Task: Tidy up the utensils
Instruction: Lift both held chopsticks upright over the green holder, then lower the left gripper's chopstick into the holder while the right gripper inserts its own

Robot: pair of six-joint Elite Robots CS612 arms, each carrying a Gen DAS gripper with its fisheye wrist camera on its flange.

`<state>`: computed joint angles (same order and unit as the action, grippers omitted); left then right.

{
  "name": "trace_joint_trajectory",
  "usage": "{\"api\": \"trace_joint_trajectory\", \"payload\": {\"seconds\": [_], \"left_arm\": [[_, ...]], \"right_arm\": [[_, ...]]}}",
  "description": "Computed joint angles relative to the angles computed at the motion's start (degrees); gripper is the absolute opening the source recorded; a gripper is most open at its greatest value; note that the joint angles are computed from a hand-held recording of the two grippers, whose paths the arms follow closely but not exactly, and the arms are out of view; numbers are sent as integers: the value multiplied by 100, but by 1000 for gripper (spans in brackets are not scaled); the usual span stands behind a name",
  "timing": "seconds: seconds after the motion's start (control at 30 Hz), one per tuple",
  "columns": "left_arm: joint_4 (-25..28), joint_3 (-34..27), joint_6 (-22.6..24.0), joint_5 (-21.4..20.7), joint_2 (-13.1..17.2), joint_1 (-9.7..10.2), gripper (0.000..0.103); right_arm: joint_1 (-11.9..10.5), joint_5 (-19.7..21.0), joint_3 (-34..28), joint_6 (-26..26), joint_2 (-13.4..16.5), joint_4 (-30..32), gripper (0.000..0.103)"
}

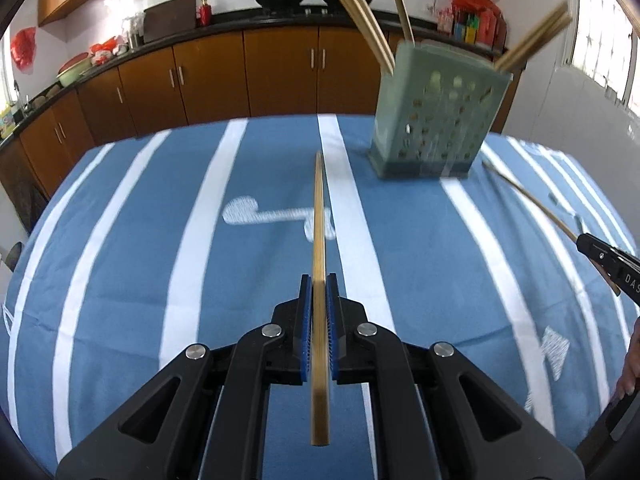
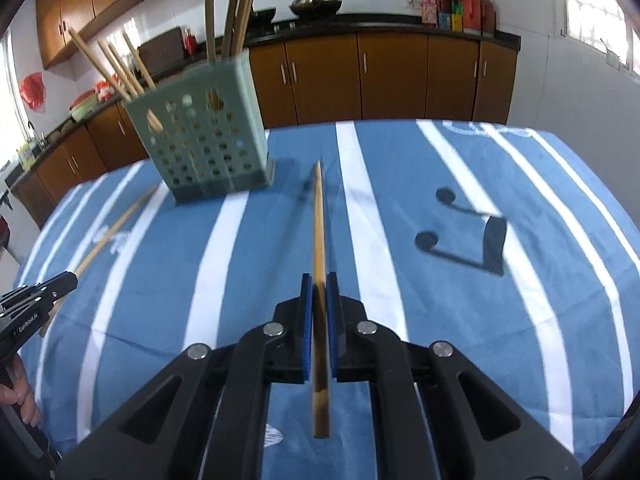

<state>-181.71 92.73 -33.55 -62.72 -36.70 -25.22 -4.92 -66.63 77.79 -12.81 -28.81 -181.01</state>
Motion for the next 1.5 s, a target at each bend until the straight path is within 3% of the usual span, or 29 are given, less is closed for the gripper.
{"api": "trace_joint_trajectory", "payload": {"seconds": [0.33, 0.57, 0.9, 1.07, 1.23, 1.33, 1.5], "left_arm": [[-481, 139, -33, 164, -129, 7, 7], [-1163, 269, -19, 429, -245, -4, 7], [-1711, 220, 465, 781, -375, -11, 7], [-2007, 119, 827, 815, -463, -15, 7], [-2551, -77, 1187, 763, -503, -31, 7], [-2855, -179, 1311, 693, -508, -44, 7], [-3065, -495, 1426, 670, -409, -64, 7]], "right_arm": [[-79, 302, 88, 309, -91, -517, 8], [-161, 539, 127, 741, -147, -1167, 8], [-195, 804, 88, 961, -287, -1815, 8], [-229, 1414, 27, 1136, -448, -1914, 8], [-199, 1820, -138, 1634, -513, -2609, 8], [-127, 1724, -360, 2073, -447, -3240, 8], [-4, 1390, -818, 2435, -250, -3568, 8]]}}
